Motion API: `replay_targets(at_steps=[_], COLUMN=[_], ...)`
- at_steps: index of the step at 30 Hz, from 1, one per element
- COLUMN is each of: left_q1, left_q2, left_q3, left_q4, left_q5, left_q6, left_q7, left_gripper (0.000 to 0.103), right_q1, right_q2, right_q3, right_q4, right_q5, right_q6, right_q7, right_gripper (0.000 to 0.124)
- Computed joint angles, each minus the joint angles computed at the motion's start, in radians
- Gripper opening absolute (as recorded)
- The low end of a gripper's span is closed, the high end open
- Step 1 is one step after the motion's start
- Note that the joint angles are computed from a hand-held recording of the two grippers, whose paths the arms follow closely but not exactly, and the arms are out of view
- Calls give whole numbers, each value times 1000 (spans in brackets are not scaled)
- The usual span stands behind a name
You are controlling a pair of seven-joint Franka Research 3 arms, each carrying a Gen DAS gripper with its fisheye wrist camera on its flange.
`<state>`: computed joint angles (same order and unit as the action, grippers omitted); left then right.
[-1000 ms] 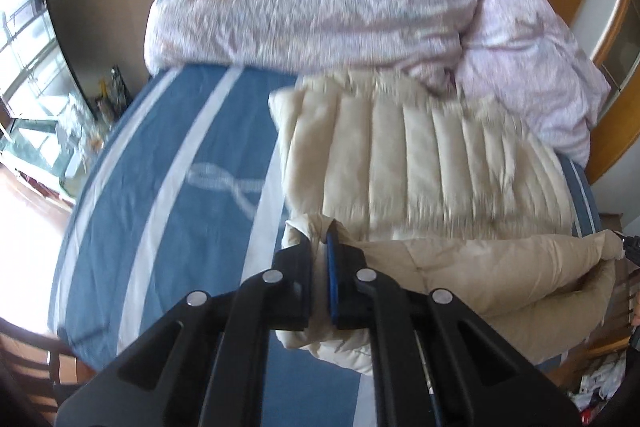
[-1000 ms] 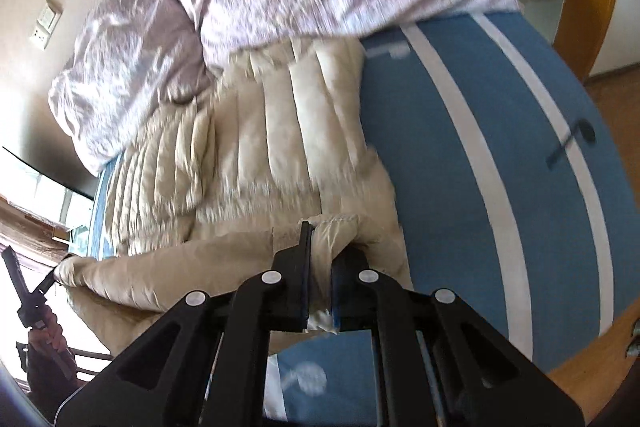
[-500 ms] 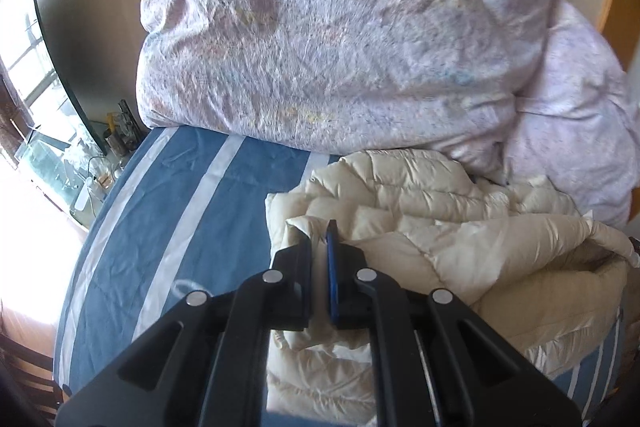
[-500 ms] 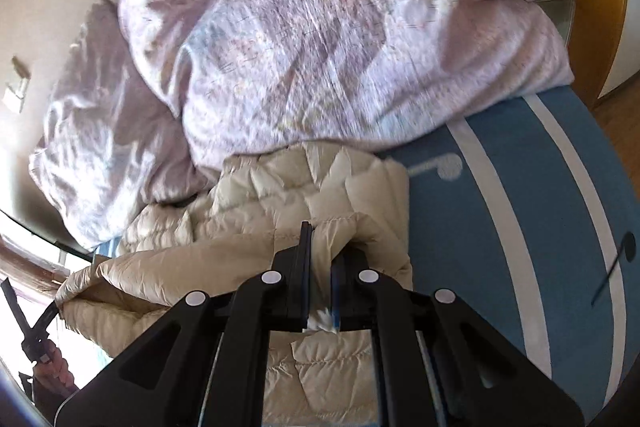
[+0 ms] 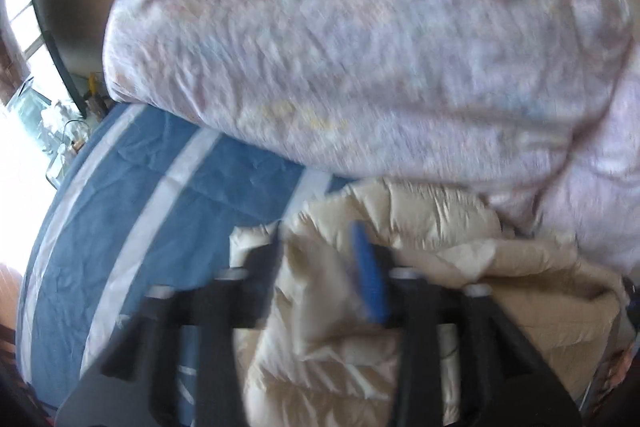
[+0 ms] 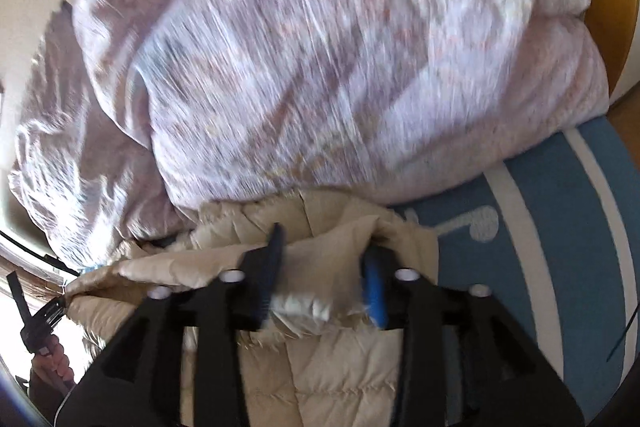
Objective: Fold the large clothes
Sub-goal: 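Lift the hem with both grippers and fold it toward the collar, then lower the hem onto the collar and open both grippers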
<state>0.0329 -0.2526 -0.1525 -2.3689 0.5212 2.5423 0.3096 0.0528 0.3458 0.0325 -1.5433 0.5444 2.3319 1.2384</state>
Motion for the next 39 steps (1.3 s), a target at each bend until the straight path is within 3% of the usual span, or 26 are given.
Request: replay_targets(at_steps=[2,5,10,13,17,21,26,39], left_q1=[26,33,5,-10,-30,-66,-106,-138], left_q2=[-43,-89,-105,-54,54,146,234,327], left_q3=[-15,-29,-56,-77,-91,-77,-39,11], left_q4=[-28,-58,-93,-67,13,96,162,214], left_q5=[69,101,108,129,201,286,325,373], left_q6=[25,10,2,-16,-69,-145,-209,-240], left_q7=[-75,-104,-114,-125,-153,-182,-171,-223], left_gripper=[64,70,70,70,70,72,72,87], right_q1=[5,8,27,62,116,148,153,203], right_q2=[-60,-123,-154,-134,-92,-30,18,98], right_q3=[0,2,7,7,-6,-28,-30,-52], right_q4=[-82,-174,-243,-255,-260,-226,-203,-207], right_q5=[9,37,45,-8,-131,-251,-303,-392], right_q6=[107,200,171,181,285,324,344,457], right_q7=[-46,-101,-167,-159,-106,-12,41,138], right_gripper=[70,72,72,69,67,67,68,73])
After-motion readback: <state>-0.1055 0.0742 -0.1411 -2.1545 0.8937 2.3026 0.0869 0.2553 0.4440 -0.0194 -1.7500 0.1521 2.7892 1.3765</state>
